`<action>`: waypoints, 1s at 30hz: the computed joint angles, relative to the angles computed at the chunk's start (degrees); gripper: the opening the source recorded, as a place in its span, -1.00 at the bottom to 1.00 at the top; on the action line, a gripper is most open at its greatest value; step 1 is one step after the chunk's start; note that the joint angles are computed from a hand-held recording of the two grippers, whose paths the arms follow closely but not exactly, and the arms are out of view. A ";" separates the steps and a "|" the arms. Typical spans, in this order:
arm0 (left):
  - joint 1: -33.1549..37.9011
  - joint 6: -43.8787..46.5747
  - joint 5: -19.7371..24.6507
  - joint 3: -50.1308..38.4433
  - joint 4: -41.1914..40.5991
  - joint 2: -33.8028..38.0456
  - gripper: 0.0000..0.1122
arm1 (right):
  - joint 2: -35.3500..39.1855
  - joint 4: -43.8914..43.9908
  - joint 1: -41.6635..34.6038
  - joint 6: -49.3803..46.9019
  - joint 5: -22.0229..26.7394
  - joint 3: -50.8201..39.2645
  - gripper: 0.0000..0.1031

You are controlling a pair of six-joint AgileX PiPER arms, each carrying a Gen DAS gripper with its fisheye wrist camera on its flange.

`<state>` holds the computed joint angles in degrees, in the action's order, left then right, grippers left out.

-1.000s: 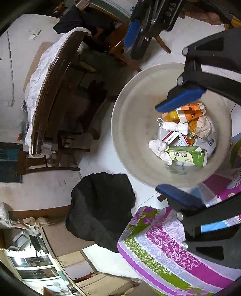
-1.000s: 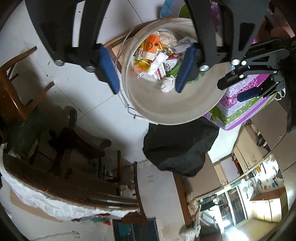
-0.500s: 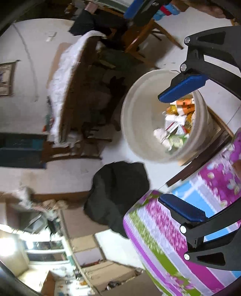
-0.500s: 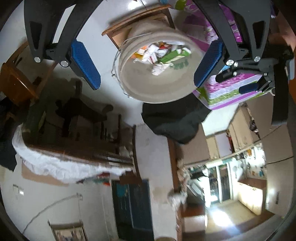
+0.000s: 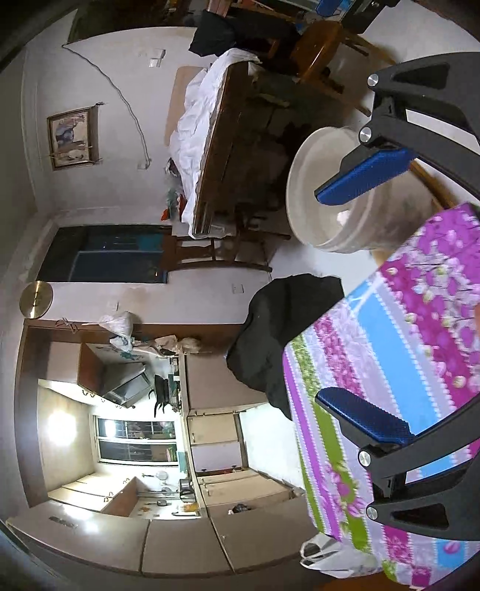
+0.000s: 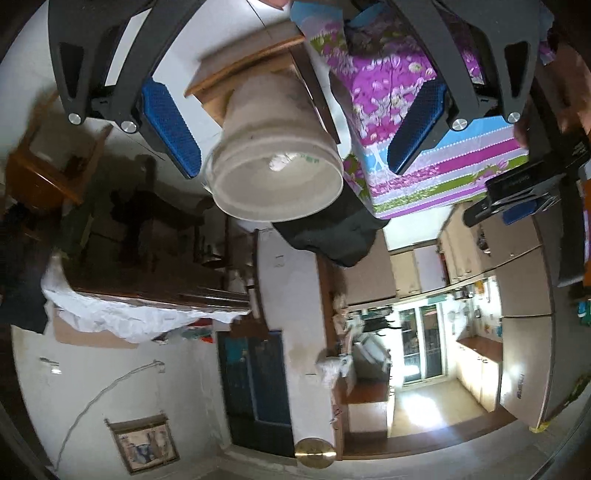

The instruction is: Collect trash

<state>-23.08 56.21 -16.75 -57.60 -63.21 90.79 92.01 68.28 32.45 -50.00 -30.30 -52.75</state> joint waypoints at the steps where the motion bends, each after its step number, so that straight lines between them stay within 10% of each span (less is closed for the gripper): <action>1: -0.41 -0.15 -0.13 2.06 -0.27 -1.59 0.75 | -0.47 1.66 1.39 -0.57 -1.58 0.69 0.90; 30: -44.60 14.36 -34.63 26.87 -29.67 -28.25 0.75 | -11.95 15.66 34.57 5.73 -36.81 21.86 0.90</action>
<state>-67.68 70.57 -51.38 -30.73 -92.88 62.54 80.06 83.94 67.02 -44.28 -67.10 -30.89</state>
